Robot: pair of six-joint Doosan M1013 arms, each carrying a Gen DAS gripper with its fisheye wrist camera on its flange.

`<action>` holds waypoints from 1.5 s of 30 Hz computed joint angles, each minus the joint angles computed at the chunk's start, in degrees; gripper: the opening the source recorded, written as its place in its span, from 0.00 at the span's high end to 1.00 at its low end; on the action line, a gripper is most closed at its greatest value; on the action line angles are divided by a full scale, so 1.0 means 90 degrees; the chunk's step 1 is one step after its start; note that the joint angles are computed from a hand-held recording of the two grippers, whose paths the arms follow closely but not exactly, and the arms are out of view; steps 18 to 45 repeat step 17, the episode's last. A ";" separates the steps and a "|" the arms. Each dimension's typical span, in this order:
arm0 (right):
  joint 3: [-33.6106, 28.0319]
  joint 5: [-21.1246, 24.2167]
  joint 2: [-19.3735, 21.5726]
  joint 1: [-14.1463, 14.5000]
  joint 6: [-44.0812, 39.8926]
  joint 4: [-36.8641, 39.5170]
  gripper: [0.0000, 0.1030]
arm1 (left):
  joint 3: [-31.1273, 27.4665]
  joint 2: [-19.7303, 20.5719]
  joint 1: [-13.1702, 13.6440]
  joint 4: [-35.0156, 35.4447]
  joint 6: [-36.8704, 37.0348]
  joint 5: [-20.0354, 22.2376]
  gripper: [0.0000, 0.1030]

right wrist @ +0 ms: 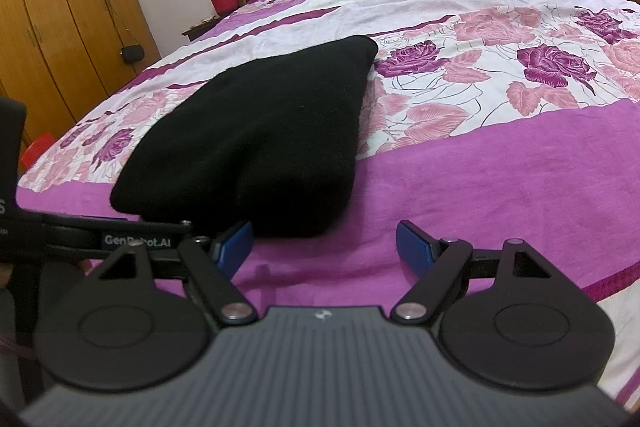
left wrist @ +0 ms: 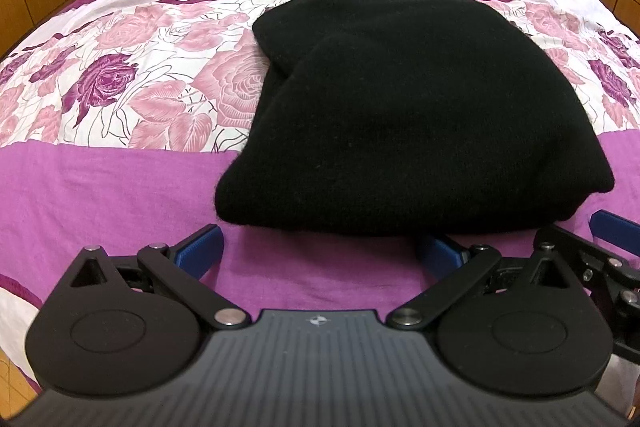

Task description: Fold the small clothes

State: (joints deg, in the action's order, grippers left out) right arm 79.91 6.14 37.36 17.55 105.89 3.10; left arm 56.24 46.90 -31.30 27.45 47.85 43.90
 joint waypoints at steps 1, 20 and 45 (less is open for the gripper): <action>0.0000 0.0000 0.0000 0.0000 0.0000 0.0000 0.22 | 0.0000 0.0000 0.0000 0.0000 0.0000 0.0000 0.00; 0.0012 -0.0022 -0.0023 0.0009 -0.0020 -0.0029 0.22 | 0.0102 -0.0075 0.0012 -0.0156 0.0118 -0.0097 0.00; 0.0012 -0.0022 -0.0023 0.0009 -0.0020 -0.0029 0.22 | 0.0102 -0.0075 0.0012 -0.0156 0.0118 -0.0097 0.00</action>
